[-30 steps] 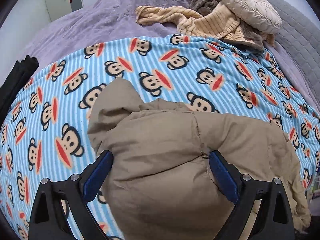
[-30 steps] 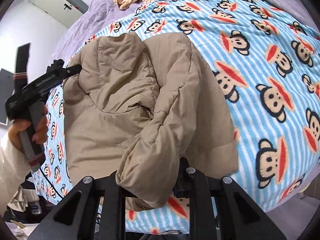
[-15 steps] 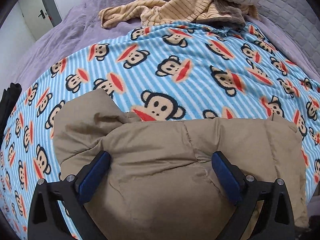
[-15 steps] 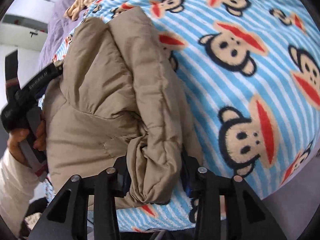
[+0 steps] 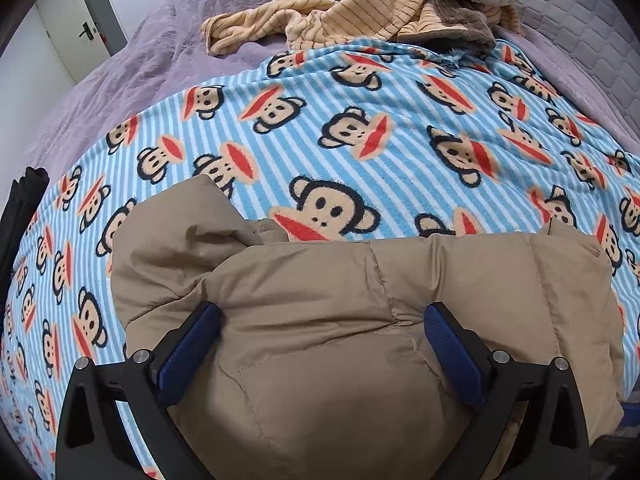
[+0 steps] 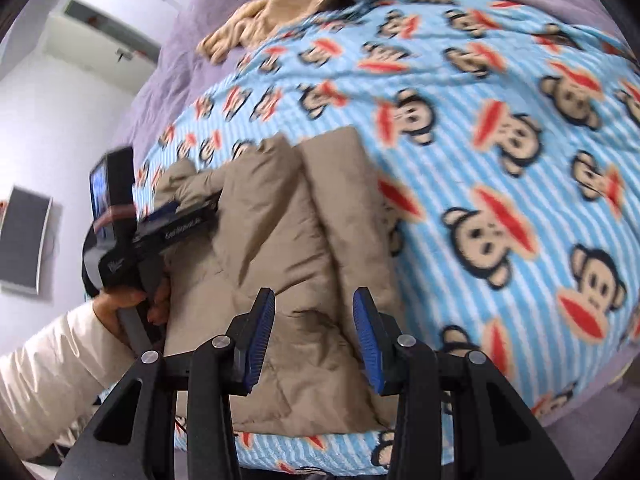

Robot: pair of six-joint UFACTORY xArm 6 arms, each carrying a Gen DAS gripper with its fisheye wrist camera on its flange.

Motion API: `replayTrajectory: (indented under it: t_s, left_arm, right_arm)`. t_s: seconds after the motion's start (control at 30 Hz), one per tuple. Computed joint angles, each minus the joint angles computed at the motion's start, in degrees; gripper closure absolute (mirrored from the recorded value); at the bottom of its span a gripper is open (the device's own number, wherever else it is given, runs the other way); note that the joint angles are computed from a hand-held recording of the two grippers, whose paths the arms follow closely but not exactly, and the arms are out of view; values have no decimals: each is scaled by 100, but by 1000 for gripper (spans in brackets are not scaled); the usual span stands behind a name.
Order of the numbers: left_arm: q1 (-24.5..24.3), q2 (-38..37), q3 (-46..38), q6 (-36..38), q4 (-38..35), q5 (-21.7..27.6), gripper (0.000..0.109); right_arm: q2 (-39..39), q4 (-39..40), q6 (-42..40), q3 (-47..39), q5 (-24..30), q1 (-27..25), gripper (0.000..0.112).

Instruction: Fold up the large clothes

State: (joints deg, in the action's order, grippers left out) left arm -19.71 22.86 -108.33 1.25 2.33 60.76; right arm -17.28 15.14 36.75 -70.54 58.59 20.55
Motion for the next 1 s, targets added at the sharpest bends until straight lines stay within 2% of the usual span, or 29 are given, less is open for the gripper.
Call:
replayTrajectory:
  t_s: [0.13, 0.3, 0.4, 0.53, 0.77, 0.9, 1.0]
  left_arm:
    - [-8, -70, 72, -21, 51, -23, 7]
    - [-5, -174, -24, -240, 143, 262, 7]
    - [83, -513, 151, -279, -39, 409, 7]
    - [295, -1306, 858, -271, -269, 488, 7]
    - [718, -2701, 2375, -201, -864, 827, 7]
    - [737, -3160, 3150, -128, -995, 936, 7]
    - [792, -3307, 3400, -177, -1098, 942, 7]
  right_arm:
    - [629, 361, -308, -231, 315, 90, 69]
    - [559, 928, -518, 137, 195, 6, 69]
    - [720, 1118, -774, 54, 282, -63, 69]
    - [900, 1162, -945, -120, 430, -77, 69]
    - [1095, 1353, -903, -216, 343, -71, 69]
    - [725, 1281, -817, 269, 189, 0, 69]
    - [670, 1112, -571, 323, 153, 129, 69]
